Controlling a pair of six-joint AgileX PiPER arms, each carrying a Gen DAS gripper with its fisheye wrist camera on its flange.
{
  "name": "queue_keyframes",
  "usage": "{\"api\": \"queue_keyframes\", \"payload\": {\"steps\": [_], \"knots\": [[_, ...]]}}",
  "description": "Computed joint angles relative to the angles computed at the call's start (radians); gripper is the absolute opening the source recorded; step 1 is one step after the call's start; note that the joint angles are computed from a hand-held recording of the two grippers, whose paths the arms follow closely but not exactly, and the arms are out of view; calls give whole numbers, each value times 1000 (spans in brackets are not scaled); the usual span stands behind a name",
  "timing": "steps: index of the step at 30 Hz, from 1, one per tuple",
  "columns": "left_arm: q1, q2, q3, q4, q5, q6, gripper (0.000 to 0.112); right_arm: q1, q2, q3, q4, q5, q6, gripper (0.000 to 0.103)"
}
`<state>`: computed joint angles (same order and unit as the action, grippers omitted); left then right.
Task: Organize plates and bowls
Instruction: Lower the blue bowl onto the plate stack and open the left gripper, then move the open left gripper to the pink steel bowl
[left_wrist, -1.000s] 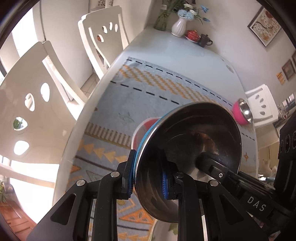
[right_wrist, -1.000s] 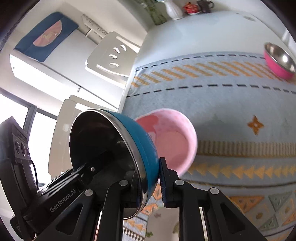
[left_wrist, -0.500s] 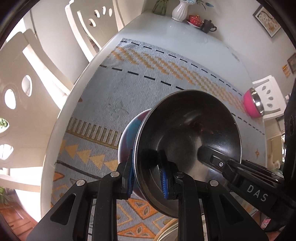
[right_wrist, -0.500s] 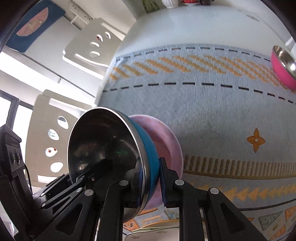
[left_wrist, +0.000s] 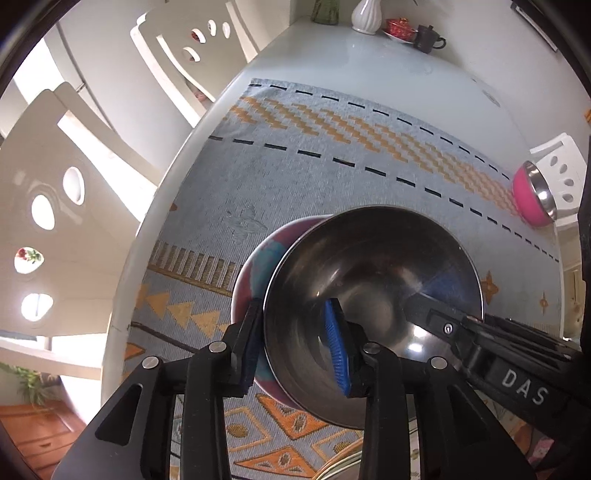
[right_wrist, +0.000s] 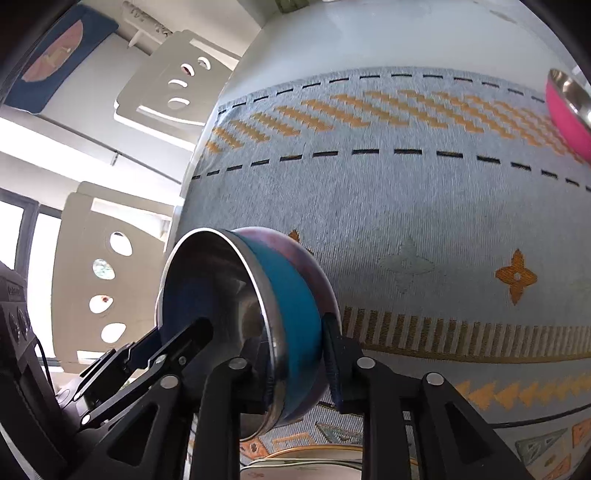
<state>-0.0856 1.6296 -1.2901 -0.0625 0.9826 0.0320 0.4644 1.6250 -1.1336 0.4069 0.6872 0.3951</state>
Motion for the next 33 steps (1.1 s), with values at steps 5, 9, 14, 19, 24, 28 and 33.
{"api": "queue_keyframes", "payload": {"steps": [5,9,14,19,24,28,33], "knots": [[13,27,-34,-19,37,-42,33,-31,8,-31,67,72,-83,29],[-21,22,-49,40,45,-105,36,-35,-34,-17,51,63,-87,36],[-48,9,-93,92,62,-183,50,-80,-95,14,83,56,-140,50],[-62,2,-149,106,95,-225,55,-149,-124,42,134,88,-210,50],[-98,27,-206,106,124,-252,59,-235,-129,68,183,130,-285,50],[-165,59,-242,123,145,-293,59,-316,-125,82,222,164,-346,50],[-242,118,-313,121,171,-326,59,-437,-130,93,318,228,-504,50]]}}
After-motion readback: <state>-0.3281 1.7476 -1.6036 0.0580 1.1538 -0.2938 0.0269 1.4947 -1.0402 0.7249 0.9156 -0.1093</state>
